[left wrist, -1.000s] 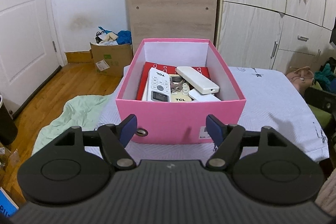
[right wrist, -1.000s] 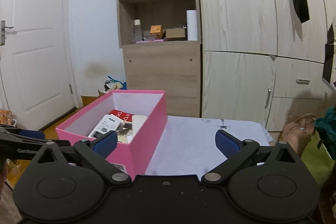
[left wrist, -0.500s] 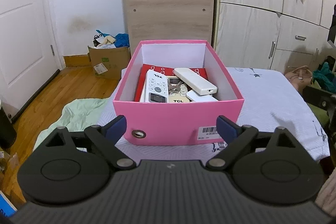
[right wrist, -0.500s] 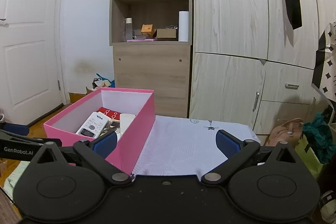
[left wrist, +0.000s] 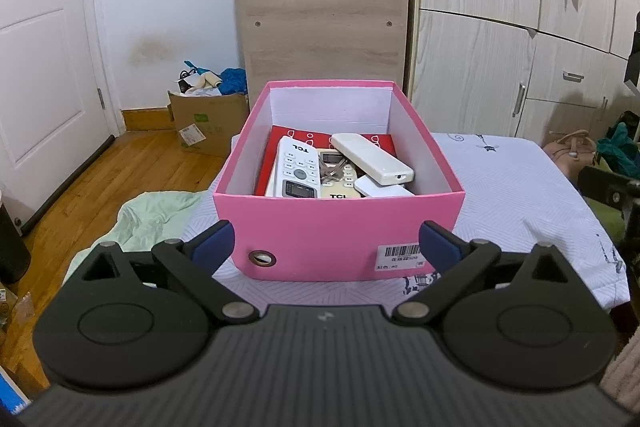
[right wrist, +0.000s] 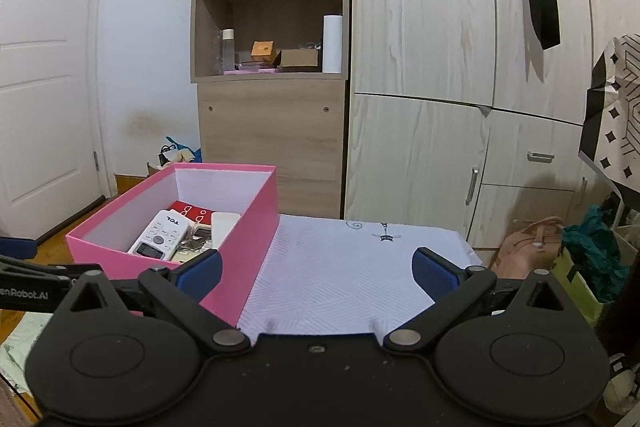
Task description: Organize rigid objects
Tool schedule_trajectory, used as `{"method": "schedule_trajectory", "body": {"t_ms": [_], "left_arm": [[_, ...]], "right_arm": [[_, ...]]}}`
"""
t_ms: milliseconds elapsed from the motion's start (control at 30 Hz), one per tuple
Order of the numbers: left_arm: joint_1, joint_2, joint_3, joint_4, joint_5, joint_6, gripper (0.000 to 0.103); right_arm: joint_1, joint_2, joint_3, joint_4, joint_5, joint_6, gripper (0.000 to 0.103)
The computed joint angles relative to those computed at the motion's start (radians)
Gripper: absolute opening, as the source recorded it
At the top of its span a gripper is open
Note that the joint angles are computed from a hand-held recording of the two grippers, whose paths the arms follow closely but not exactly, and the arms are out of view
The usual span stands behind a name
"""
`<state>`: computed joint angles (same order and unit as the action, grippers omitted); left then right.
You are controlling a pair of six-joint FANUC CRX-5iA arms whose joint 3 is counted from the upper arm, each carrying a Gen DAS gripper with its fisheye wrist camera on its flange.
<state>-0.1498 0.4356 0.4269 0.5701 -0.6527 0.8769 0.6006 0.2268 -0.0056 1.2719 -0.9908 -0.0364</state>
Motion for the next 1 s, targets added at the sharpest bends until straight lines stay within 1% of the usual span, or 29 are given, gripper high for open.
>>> {"method": "schedule_trajectory", "body": {"t_ms": [100,233,400,500,633,833,1000], "left_arm": [[-0.001,-0.004,-0.008,0.001,0.012,-0.008,0.103],[-0.005,-0.012,-0.031,0.022,0.038,-0.034,0.103],[0.0,0.003,0.004,0.003,-0.009,0.0,0.103],[0.0,0.003,0.005,-0.004,-0.008,0.008,0.103],[0.0,0.003,0.007,-0.013,-0.009,0.019,0.103],[-0.001,0.011,0.032,-0.051,-0.031,0.055,0.103],[-0.001,0.013,0.032,-0.041,-0.036,0.043,0.103]], "right_arm": [[0.001,0.001,-0.001,0.006,-0.007,-0.007,0.103],[0.003,0.003,0.0,0.006,-0.015,-0.012,0.103],[0.006,0.011,0.005,0.015,-0.035,-0.03,0.103],[0.009,0.015,-0.002,0.042,-0.058,-0.067,0.103],[0.014,0.026,0.005,0.049,-0.087,-0.067,0.103],[0.019,0.032,0.023,0.018,-0.096,-0.054,0.103],[0.023,0.037,0.031,0.008,-0.111,-0.049,0.103]]}}
